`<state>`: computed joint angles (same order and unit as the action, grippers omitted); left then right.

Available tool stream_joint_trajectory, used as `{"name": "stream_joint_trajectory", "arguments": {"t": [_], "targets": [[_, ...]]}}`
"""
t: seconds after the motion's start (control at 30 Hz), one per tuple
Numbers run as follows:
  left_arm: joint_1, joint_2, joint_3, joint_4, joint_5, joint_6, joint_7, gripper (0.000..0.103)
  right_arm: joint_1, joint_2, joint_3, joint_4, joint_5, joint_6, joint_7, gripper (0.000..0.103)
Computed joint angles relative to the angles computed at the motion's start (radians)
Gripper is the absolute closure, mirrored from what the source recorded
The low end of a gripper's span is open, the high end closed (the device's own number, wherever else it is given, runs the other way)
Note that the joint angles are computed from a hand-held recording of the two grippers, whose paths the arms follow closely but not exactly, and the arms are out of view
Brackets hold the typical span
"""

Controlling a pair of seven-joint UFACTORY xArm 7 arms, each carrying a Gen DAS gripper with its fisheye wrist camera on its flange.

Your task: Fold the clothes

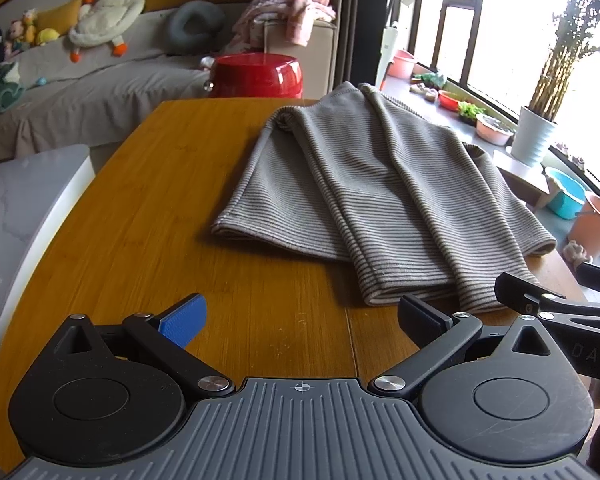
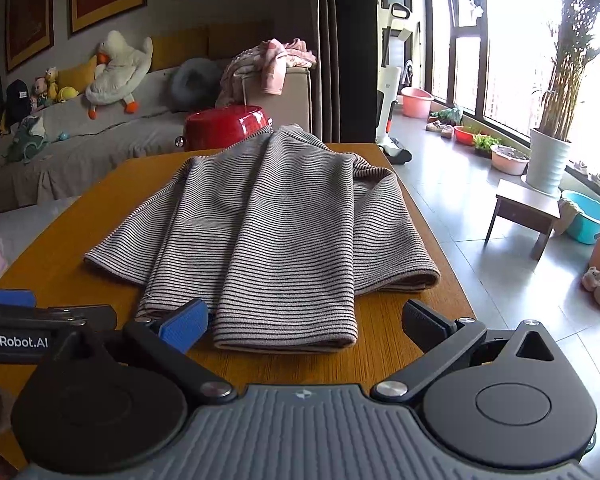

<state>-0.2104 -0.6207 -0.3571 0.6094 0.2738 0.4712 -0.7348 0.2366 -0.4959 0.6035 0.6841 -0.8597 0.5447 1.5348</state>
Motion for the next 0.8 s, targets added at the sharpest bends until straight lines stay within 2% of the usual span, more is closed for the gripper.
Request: {"name": "stream_joint_trajectory", "arguments": {"t": [0.8], "targets": [[-0.003,0.011,-0.002,-0.006,0.012,0.003,-0.003,0.000,0.020,0.014,-0.025,-0.008,0.045,-0.014,-0.028,0.000]]}}
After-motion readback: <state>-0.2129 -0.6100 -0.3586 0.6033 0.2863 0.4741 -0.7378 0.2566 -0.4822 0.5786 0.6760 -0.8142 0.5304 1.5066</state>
